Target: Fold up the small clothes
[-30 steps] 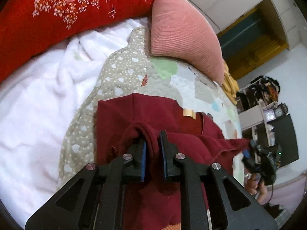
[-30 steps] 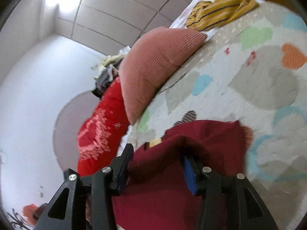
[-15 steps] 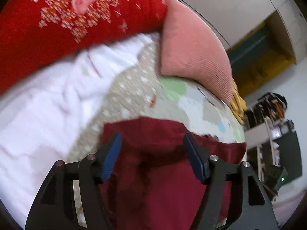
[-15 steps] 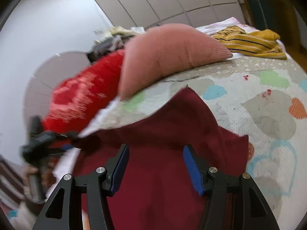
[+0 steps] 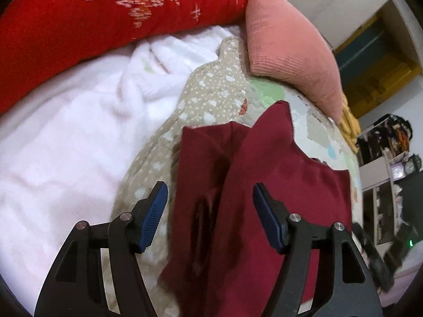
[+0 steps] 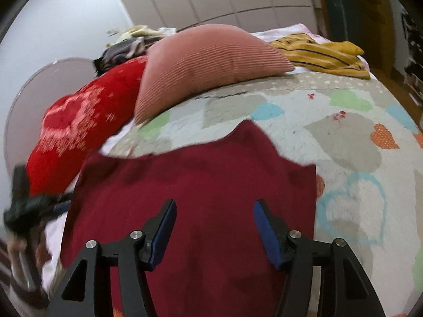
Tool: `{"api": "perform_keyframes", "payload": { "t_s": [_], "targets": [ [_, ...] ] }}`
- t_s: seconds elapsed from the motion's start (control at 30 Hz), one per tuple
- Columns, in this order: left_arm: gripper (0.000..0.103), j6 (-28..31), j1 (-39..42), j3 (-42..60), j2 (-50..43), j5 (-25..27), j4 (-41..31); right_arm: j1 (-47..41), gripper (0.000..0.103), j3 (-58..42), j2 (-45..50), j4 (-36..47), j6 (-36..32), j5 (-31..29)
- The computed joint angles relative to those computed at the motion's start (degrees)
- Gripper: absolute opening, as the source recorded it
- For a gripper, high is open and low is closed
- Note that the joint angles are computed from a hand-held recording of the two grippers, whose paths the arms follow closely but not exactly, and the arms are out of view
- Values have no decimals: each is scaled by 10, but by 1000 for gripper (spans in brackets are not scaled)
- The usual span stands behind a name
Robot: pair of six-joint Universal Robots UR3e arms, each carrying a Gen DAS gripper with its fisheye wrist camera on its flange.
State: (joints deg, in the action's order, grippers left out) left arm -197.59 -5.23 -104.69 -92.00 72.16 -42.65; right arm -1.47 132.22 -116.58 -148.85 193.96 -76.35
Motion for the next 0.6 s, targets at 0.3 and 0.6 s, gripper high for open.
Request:
{"api": "perform_keyframes", "payload": {
  "t_s": [0.3, 0.6],
  "targets": [
    [67, -38, 38, 2, -8, -8, -27, -12, 62, 7, -53, 83, 46, 23],
    [67, 21, 35, -149, 219, 15, -64, 86, 62, 51, -177, 138, 74, -103]
  ]
}}
